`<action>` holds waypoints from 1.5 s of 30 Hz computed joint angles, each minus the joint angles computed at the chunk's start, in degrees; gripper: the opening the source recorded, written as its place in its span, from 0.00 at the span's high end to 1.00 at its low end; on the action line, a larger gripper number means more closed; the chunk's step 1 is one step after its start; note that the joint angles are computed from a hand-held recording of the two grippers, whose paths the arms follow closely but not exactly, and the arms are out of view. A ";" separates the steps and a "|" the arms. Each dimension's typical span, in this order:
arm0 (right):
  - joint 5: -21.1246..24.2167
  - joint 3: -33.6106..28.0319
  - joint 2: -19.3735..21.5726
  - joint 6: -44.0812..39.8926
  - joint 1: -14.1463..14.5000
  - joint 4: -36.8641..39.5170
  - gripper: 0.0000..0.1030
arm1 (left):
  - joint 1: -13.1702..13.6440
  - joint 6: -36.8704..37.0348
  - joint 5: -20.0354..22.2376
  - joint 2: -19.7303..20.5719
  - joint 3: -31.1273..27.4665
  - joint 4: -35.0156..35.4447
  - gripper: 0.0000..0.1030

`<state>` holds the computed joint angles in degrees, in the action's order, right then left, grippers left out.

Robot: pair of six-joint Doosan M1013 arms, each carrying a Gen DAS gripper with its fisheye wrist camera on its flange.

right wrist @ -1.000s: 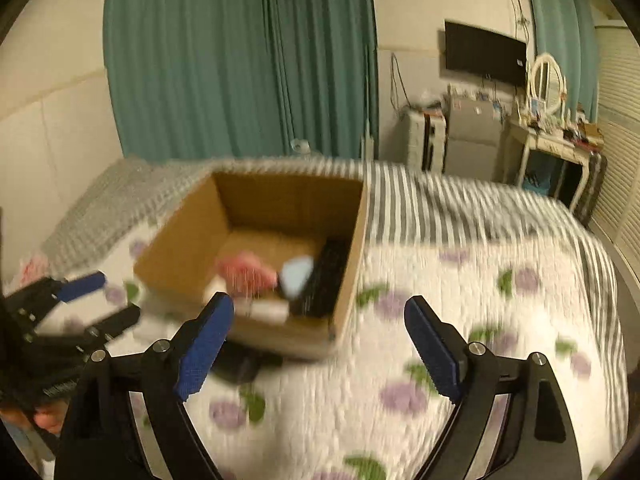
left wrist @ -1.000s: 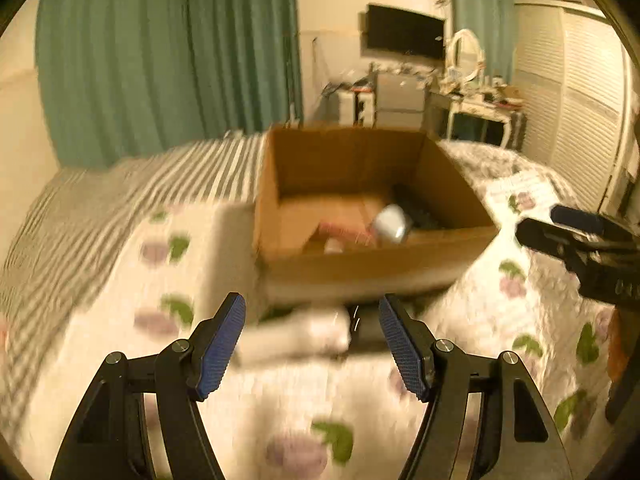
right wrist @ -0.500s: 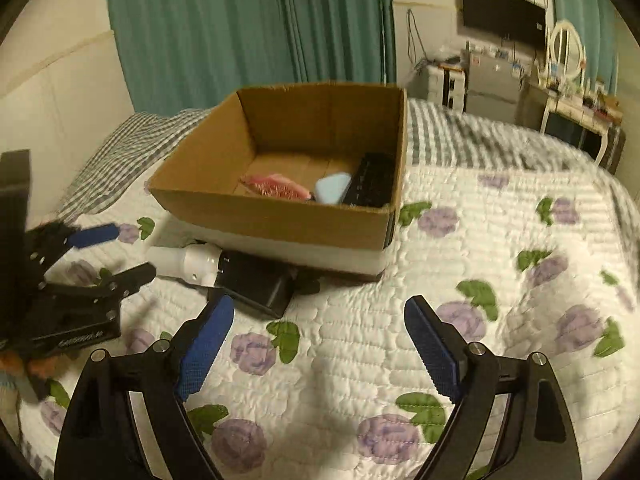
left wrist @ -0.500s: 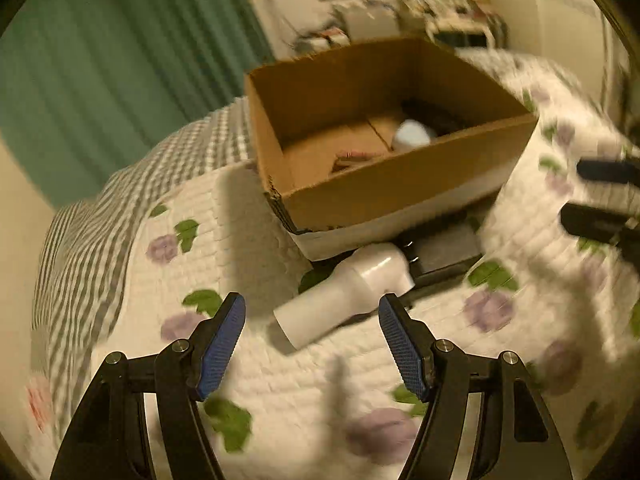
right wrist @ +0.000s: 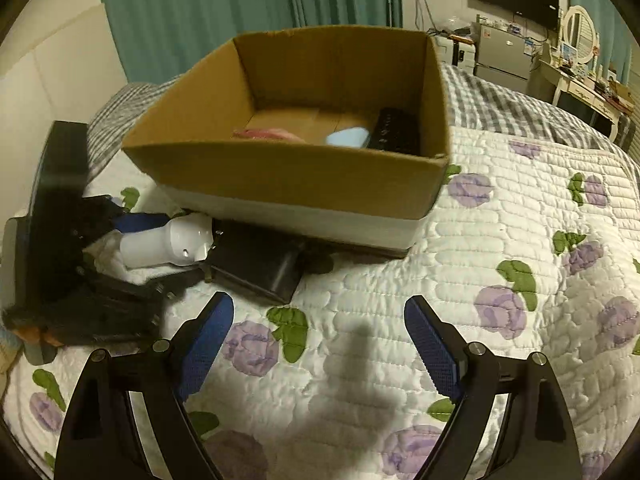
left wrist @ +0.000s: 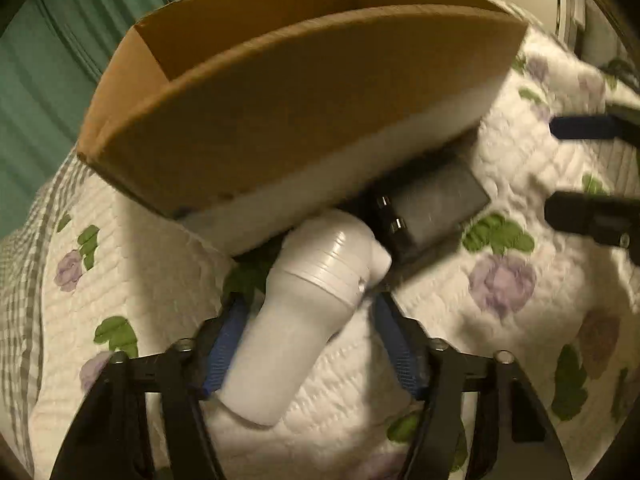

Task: Organize rigid objects
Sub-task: 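Grasp the white lamp bottle with the left tool while the right grasps the black adapter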

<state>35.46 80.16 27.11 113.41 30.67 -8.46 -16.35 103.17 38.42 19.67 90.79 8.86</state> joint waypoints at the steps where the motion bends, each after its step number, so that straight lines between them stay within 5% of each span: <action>1: -0.07 0.11 -0.07 0.53 0.20 -0.71 0.15 | 0.09 -0.63 0.62 -0.51 0.34 -0.78 0.55; 4: -0.87 0.82 -0.65 2.14 0.48 -2.50 0.15 | 1.65 0.94 3.27 -2.20 1.19 -11.04 0.65; 10: -2.10 1.82 -1.53 4.69 0.75 -4.84 0.15 | 0.02 -10.51 -3.74 -7.48 7.77 -10.16 0.68; 15: -2.93 2.23 -1.80 4.25 0.91 -5.34 0.15 | -1.40 -32.37 -8.14 -10.30 11.61 3.11 0.73; 19: -2.81 2.21 -1.73 3.42 0.97 -4.79 0.15 | -0.41 -36.45 -7.14 -9.63 10.15 5.19 0.78; 20: -2.72 2.14 -1.67 3.44 0.99 -4.84 0.15 | -0.18 -35.62 -7.00 -9.45 9.75 4.07 1.00; 25: -2.23 1.76 -1.35 2.42 1.05 -4.17 0.15 | -0.22 -34.39 -7.84 -9.09 8.95 4.32 1.00; 29: -1.19 1.25 -0.87 1.67 1.34 -4.25 0.15 | -0.29 -35.61 -7.73 -8.83 8.88 5.56 0.89; 32: -1.12 1.31 -0.87 1.93 1.32 -4.36 0.15 | -0.75 -36.93 -7.52 -8.39 8.42 7.99 0.48; 36: -1.39 1.53 -1.06 2.15 1.15 -4.04 0.15 | -0.79 -29.14 -6.41 -6.07 5.72 3.50 0.48; 40: -1.70 1.76 -1.21 2.00 0.79 -2.81 0.15 | -0.92 -30.83 -4.71 -3.11 3.05 5.52 0.47; 45: -1.89 1.85 -1.17 1.69 0.53 -1.77 0.15 | -1.93 -37.61 -6.93 -4.02 4.44 13.02 0.49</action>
